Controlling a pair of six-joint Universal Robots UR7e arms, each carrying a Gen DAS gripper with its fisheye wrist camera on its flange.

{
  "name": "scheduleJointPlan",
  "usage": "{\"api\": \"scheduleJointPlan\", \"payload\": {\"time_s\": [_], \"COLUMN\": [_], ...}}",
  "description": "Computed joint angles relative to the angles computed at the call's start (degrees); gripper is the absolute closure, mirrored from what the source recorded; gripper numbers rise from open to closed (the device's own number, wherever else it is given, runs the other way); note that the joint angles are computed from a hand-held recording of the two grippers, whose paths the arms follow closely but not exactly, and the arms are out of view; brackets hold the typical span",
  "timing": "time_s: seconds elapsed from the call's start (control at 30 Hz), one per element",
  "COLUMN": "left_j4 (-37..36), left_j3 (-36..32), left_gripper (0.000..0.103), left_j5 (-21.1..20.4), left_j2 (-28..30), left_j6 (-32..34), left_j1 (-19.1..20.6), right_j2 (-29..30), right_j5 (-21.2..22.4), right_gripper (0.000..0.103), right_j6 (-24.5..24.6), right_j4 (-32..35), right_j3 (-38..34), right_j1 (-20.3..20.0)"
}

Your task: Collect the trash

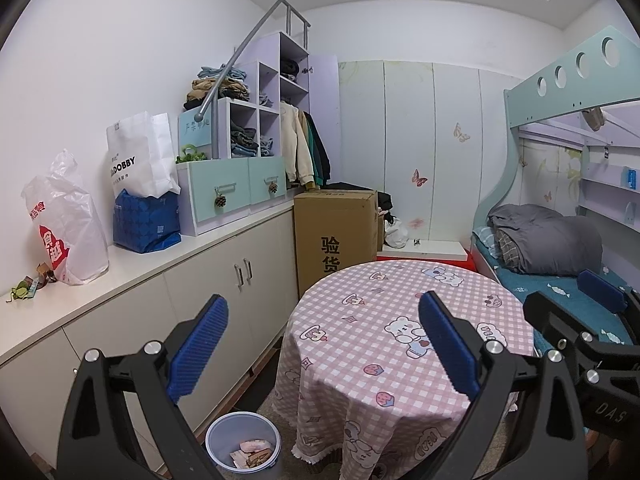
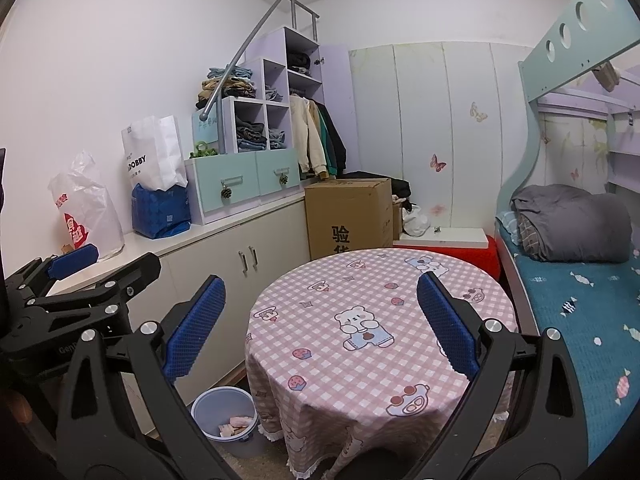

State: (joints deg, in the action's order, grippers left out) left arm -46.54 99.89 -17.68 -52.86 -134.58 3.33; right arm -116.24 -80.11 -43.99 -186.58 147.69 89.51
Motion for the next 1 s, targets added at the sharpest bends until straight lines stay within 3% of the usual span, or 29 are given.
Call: {"api": "scheduleJointPlan", "payload": {"time_s": [1.0], "left_j4": [-1.33], "left_j3": [1.23], "left_gripper": [0.009], "left_j5": [-0.14], "left_j2": [-1.09], "left_j6": [1.1], "left_j1": [0.23], "right_j2": [0.5], "right_j5": [-0.55], "right_gripper": [0.008], "right_j6": [0.17], "right_j4": [-0.35], "right_j3": [0.11], "right_j1": [0.32]}}
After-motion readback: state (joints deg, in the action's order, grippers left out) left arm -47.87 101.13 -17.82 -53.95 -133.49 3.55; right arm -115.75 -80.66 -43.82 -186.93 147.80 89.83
